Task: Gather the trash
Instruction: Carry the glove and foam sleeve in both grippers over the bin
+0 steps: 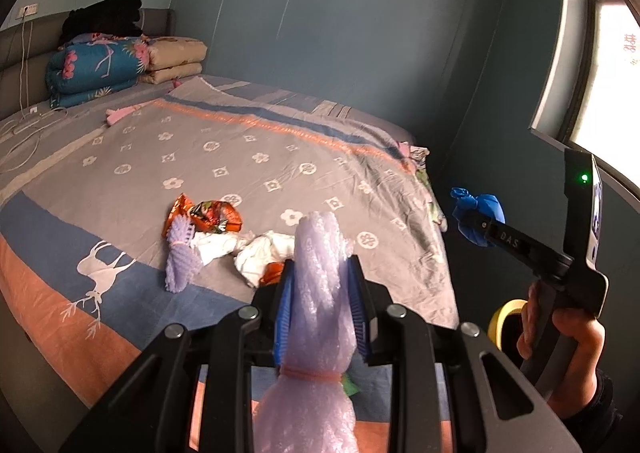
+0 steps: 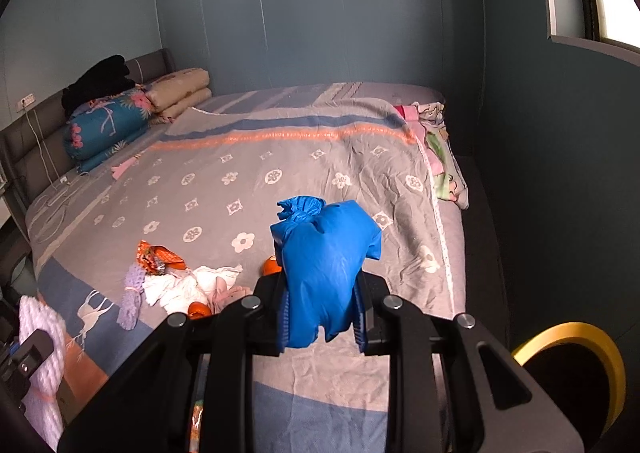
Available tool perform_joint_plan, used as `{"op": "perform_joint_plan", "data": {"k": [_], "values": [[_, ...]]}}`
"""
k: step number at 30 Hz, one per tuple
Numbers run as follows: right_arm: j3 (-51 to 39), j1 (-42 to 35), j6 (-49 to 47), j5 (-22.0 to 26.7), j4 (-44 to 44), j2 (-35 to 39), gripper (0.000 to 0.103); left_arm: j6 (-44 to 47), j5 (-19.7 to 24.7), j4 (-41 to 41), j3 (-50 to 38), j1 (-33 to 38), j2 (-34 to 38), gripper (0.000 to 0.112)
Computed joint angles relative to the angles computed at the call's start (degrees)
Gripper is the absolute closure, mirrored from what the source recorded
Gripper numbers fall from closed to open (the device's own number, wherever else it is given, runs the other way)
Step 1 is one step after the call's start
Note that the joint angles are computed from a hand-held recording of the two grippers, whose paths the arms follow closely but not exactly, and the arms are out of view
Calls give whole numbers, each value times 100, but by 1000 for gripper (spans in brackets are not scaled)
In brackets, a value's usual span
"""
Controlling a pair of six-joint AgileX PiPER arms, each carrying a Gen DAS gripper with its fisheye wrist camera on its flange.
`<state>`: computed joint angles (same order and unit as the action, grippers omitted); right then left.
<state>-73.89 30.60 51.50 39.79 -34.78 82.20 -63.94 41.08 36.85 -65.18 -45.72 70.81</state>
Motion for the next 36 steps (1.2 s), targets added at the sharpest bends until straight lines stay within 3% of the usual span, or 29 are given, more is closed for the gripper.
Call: {"op": "perform_joint_plan", "data": {"k": [11, 22, 29, 36], "values": [[664, -116, -657, 328, 304, -1280, 79, -574, 888, 802, -658, -1186, 212, 88], [1058, -259, -982, 651, 437, -2333, 79, -918, 1476, 1290, -1170, -2102, 507, 88], [1149, -677, -1557, 834, 883, -2900, 79, -1001, 1668, 1442, -1461, -2492, 753, 88], [1243, -1465, -2487, 1020, 1657, -3491, 79, -872, 1505, 1365, -1853, -2589, 1130, 87]]}}
